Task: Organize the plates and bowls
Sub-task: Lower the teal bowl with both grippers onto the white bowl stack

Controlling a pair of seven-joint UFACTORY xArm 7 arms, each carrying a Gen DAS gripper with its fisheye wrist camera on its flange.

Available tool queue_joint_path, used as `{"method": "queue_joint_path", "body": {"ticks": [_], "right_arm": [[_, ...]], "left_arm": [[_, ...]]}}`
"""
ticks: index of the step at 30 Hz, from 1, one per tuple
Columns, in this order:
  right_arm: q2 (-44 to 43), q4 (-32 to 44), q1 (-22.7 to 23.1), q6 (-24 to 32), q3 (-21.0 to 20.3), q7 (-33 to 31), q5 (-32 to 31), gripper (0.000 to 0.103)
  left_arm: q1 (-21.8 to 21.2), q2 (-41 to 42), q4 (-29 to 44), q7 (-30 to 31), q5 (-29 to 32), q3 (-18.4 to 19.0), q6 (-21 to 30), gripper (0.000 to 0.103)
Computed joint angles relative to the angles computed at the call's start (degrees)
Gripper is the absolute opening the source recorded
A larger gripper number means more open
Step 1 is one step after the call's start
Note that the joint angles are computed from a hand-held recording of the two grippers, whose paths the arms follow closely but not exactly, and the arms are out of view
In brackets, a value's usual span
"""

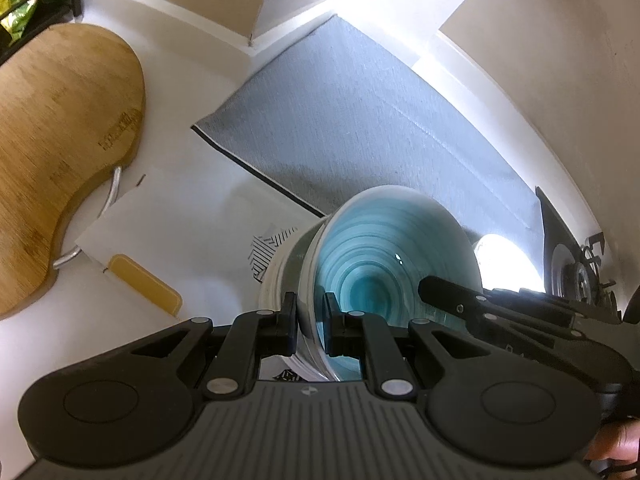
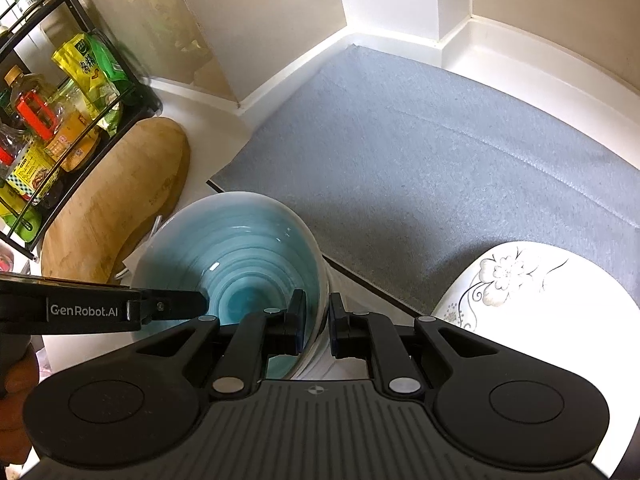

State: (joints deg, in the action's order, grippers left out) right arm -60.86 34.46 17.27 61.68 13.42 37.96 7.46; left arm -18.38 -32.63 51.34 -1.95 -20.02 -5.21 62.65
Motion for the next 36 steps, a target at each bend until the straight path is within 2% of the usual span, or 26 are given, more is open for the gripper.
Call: {"method": "queue_joint_path", "body": {"ticks": [13, 18, 21, 23, 24, 26, 28, 32, 36], "right_arm": [[0.99, -0.25, 0.35, -0.93, 1.51, 0.17, -1.62, 0.012], [1.20, -0.45, 0.60, -1.40, 1.45, 0.57, -1.72, 0.012], [1.26, -0.38, 0.61, -1.26, 1.55, 0.93, -1.84, 0.013], [0.95, -0.43, 0.63, -1.26, 1.42, 1.68, -1.42, 0.015], [0.60, -0.60, 0.59, -1.21, 1.26, 2.10, -1.20, 0.016], [0.46, -0.66, 0.49, -1.06, 1.01, 2.48, -1.05, 0.016], [0.53, -0.55, 0.33, -0.75, 1.24, 2.94, -1.11, 0.024], [0.62, -0.44, -0.04, -0.47, 1.56, 3.95, -1.42, 0.030], [1.16, -0.53, -0.76, -2.10, 1.30, 4.15, -2.20, 0.034]], "left_arm": [[0.31, 0.50, 1.93, -0.25, -0.66, 0.51, 1.28, 0.022], [0.52, 0.05, 2.54, 0.49, 1.51, -0.22, 0.94, 0.027], [0.70, 0.52, 2.92, 0.85, 1.86, -0.02, 0.97, 0.039], [1.40, 0.78, 2.63, 0.23, 2.65, -0.21, 0.37, 0.052], [1.65, 0.88, 2.23, 0.19, 2.92, -0.15, -0.18, 0.054], [2.19, 1.85, 1.71, 0.07, 3.84, -0.15, -0.57, 0.068], [2.40, 3.14, 0.95, -0.15, 3.06, 0.56, -0.80, 0.077], [2.82, 5.52, 0.27, -0.89, -0.68, 2.43, 0.14, 0.084], [3.25, 5.80, -0.33, 0.18, -1.83, 2.62, -0.47, 0.088]]}}
